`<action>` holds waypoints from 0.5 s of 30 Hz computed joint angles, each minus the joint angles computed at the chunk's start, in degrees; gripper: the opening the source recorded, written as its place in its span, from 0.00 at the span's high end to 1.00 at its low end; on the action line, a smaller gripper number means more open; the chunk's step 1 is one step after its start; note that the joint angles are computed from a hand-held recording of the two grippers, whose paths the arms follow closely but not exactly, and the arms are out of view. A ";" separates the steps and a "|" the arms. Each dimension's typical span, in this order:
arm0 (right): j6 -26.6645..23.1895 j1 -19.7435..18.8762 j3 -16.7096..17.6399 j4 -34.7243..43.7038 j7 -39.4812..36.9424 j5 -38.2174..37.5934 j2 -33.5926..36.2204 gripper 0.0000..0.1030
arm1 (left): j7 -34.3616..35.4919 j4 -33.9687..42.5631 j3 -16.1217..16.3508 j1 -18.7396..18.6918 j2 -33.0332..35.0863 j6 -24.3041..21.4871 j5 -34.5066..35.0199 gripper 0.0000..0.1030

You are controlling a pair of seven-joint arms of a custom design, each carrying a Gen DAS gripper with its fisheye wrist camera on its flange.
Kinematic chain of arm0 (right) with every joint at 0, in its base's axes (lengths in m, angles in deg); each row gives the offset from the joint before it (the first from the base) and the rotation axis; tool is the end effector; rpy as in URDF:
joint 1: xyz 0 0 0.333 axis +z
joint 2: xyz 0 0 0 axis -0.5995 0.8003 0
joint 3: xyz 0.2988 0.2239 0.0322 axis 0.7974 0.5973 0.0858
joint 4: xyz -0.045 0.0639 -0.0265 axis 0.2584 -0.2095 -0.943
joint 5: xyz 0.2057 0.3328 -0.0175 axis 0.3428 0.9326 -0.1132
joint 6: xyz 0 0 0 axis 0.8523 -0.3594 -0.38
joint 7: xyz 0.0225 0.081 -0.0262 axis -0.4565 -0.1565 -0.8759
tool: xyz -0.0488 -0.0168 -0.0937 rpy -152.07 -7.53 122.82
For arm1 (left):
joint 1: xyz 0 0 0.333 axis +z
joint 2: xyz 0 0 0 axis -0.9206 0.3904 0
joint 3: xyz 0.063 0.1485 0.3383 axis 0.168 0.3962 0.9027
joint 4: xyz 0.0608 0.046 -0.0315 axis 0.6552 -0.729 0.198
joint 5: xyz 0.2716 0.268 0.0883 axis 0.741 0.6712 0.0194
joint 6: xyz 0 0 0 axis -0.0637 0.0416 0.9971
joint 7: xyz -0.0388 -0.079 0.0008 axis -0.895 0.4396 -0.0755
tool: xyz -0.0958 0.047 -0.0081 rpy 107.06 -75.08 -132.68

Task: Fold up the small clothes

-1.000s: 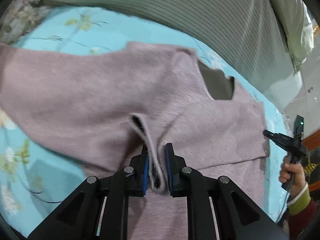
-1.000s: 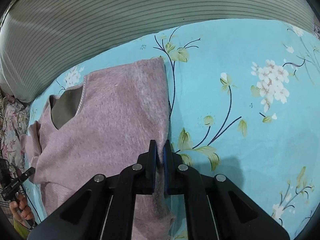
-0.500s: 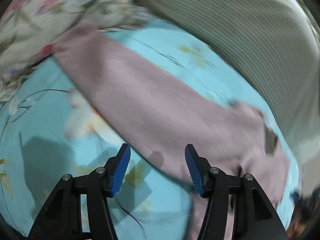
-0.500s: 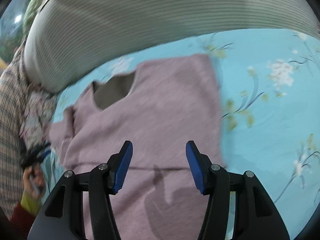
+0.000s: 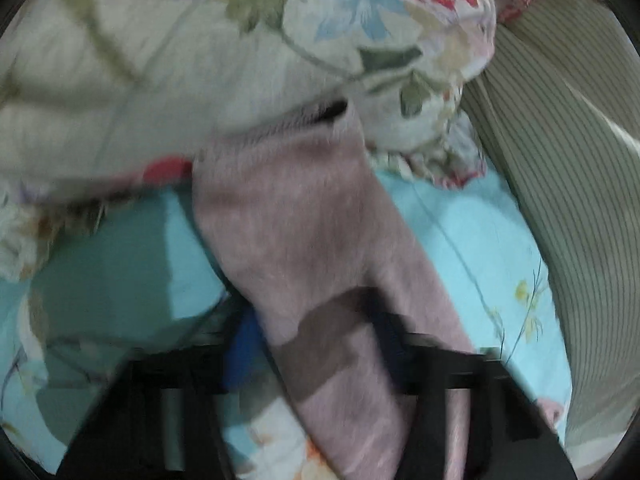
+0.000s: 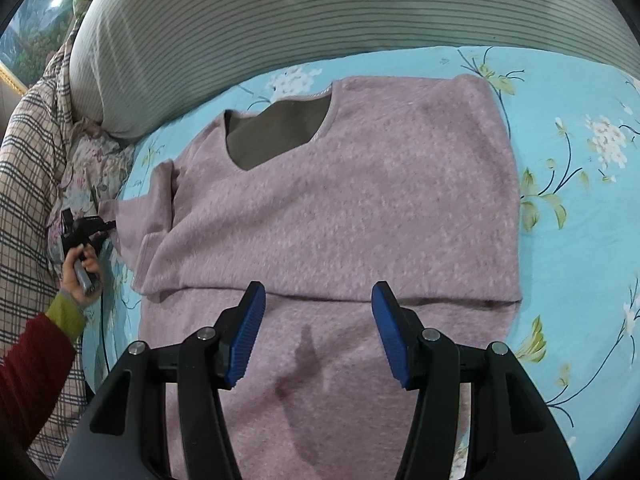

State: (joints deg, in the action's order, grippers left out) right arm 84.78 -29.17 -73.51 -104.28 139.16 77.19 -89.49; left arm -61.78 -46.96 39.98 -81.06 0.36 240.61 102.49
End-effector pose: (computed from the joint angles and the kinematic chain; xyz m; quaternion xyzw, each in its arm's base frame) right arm 0.5075 0.0223 0.4453 -0.5871 0.7636 -0.0765 0.2577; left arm 0.6792 -0.0593 0.3617 -0.9047 0.2983 -0.2691 0.1421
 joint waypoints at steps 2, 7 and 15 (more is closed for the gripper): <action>-0.06 0.16 0.09 -0.04 -0.15 0.36 0.01 0.45 | 1.28 -0.25 -1.22 1.57 -0.44 0.89 -0.99 0.96; -0.36 0.88 0.48 0.58 -1.74 3.00 0.88 0.45 | -1.49 -4.58 4.47 -3.01 -3.31 4.30 1.52 0.95; -0.73 1.86 1.27 1.36 -4.30 5.47 0.86 0.45 | -7.58 -8.02 17.93 -16.30 -6.61 9.37 8.31 0.97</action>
State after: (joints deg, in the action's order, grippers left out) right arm 84.05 -27.31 -72.25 -102.92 134.85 82.66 -88.63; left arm -69.37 -54.99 57.91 -97.36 -6.25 249.98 110.80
